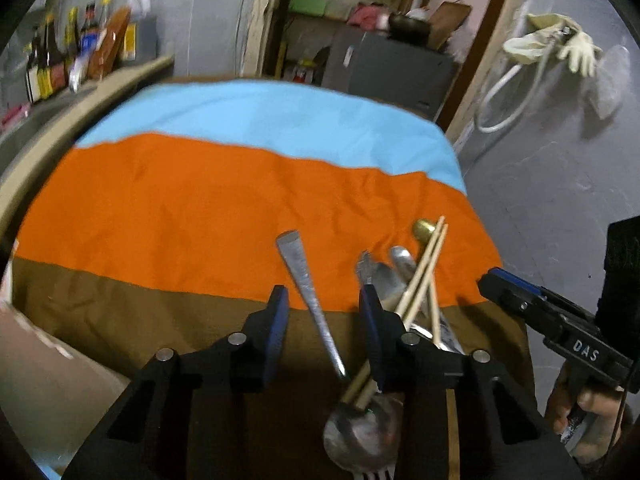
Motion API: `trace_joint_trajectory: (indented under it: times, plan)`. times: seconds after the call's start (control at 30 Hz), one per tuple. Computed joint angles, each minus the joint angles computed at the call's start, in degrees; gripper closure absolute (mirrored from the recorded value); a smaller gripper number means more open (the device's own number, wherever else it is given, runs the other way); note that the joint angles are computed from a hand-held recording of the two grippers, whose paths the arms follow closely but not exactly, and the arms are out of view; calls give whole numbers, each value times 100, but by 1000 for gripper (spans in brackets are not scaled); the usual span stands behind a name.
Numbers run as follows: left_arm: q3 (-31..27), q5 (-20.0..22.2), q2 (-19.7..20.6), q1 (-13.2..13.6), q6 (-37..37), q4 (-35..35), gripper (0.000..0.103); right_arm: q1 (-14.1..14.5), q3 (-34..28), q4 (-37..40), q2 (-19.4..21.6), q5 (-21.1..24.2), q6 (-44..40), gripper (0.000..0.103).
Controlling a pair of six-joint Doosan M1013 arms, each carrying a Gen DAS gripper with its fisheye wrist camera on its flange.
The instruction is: Organize utensils
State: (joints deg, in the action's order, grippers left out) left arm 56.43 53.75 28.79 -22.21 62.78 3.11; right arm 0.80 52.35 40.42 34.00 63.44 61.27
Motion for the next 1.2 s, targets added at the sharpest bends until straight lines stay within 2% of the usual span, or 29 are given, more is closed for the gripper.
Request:
trace_joint_trajectory:
  times: [0.3,0.43,0.53,0.57,0.67,0.87,1.07,1.2]
  plan:
    - [-215,215,164,183,444,-728,72,-8,-861,156,566,764,1046,75]
    - [-293,211,236,255,532,-999,72,-2,-1040,216,679,862,1281,81]
    - [-330,238,258,269,482,-963,83,-29,-1142,424,770,977,1533,88]
    - [-326,235,257,267,484,-944,92,-37,-1153,510,789,992,1599,91]
    - [-262,151,227,292,542,-1061,94,-79,-1031,719,756,886,1650,98]
    - [-187,-10,201,303,661,-1312,96,-90,-910,808,692,821,1604,100]
    - [-185,-6,197,287,691,-1301,96,-50,-920,517,653,763,1678,98]
    - [-248,62,241,293,702,-1321,96,-55,-1051,400,710,1064,1681,93]
